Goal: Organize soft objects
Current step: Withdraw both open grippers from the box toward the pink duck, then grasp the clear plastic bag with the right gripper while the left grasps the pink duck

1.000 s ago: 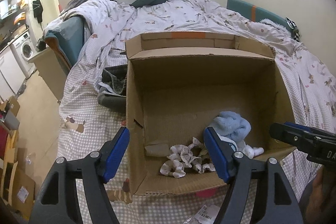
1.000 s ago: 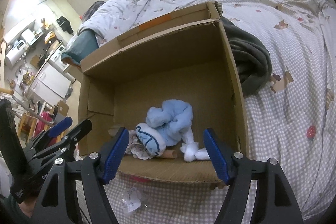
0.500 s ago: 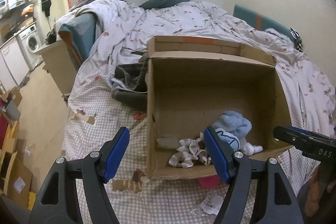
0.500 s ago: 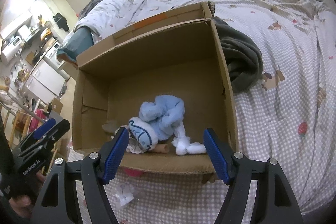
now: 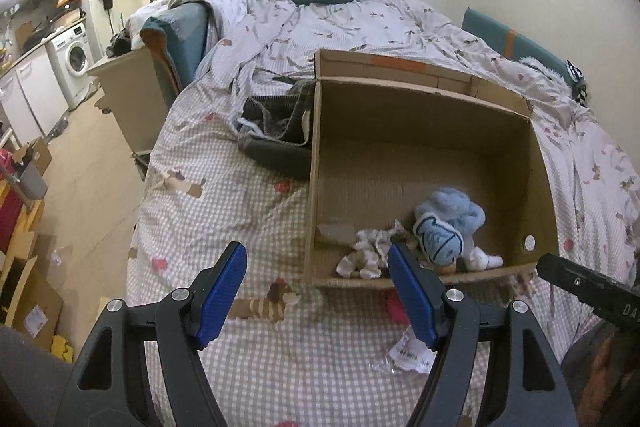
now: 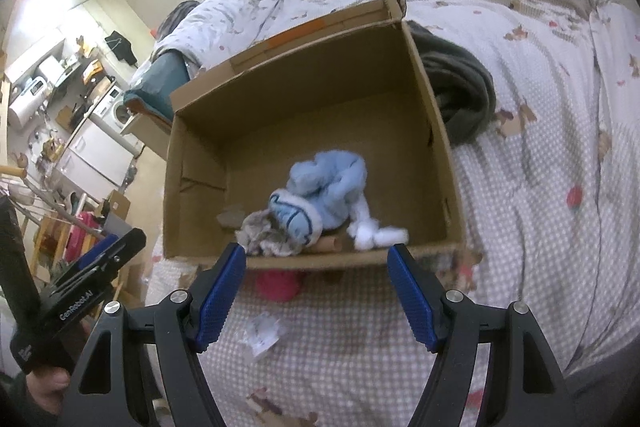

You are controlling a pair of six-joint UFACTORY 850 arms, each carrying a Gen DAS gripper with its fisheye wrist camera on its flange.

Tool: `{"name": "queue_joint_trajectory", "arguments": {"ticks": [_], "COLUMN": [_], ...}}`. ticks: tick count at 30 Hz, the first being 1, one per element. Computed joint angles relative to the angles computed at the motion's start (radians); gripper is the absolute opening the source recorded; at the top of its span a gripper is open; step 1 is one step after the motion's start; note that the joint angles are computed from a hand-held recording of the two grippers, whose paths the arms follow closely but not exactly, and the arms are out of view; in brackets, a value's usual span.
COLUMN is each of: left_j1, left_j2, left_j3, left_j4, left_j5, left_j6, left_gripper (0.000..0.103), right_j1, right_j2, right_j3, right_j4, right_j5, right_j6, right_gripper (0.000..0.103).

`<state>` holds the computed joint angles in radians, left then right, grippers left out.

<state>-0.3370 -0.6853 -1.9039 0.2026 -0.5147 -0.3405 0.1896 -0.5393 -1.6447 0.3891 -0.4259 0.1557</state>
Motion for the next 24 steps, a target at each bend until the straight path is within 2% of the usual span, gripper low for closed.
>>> {"name": "queue_joint_trajectory", "arguments": {"ticks": [5, 7, 10, 14, 17, 19, 24], "left_j1": [0.003, 0.000, -0.001, 0.004, 0.007, 0.012, 0.016], "left_j2": [0.040, 0.057, 0.088, 0.068, 0.062, 0.061, 0.051], "left_j3": [0.064, 0.095, 0.161, 0.148, 0.146, 0.143, 0.131], "left_j4": [-0.031, 0.020, 0.080, 0.082, 0.081, 0.055, -0.006], "left_j5": [0.010, 0.013, 0.057, -0.022, -0.036, -0.028, -0.039], "left_j6": [0.010, -0.043, -0.109, -0.148, -0.161, -0.152, -0.118], "left_gripper": [0.071, 0.071, 0.071, 0.071, 0.071, 0.071, 0.071], "right_j1": [0.015, 0.019, 0.025, 0.039, 0.064, 0.077, 0.099], "right_j2": [0.032, 0.042, 0.052, 0.050, 0.019, -0.019, -0.092], "right_j3": [0.052, 0.071, 0.090, 0.101, 0.072, 0.029, -0.049], "right_j4": [0.030, 0.044, 0.063, 0.017, -0.126, -0.127, -0.039], "right_j5": [0.005, 0.000, -0.012, -0.037, -0.104, -0.168, -0.236], "right_j6": [-0.015, -0.023, -0.031, 0.027, 0.132, 0.093, -0.052], "right_gripper": [0.078, 0.078, 0.078, 0.078, 0.078, 0.078, 0.078]}}
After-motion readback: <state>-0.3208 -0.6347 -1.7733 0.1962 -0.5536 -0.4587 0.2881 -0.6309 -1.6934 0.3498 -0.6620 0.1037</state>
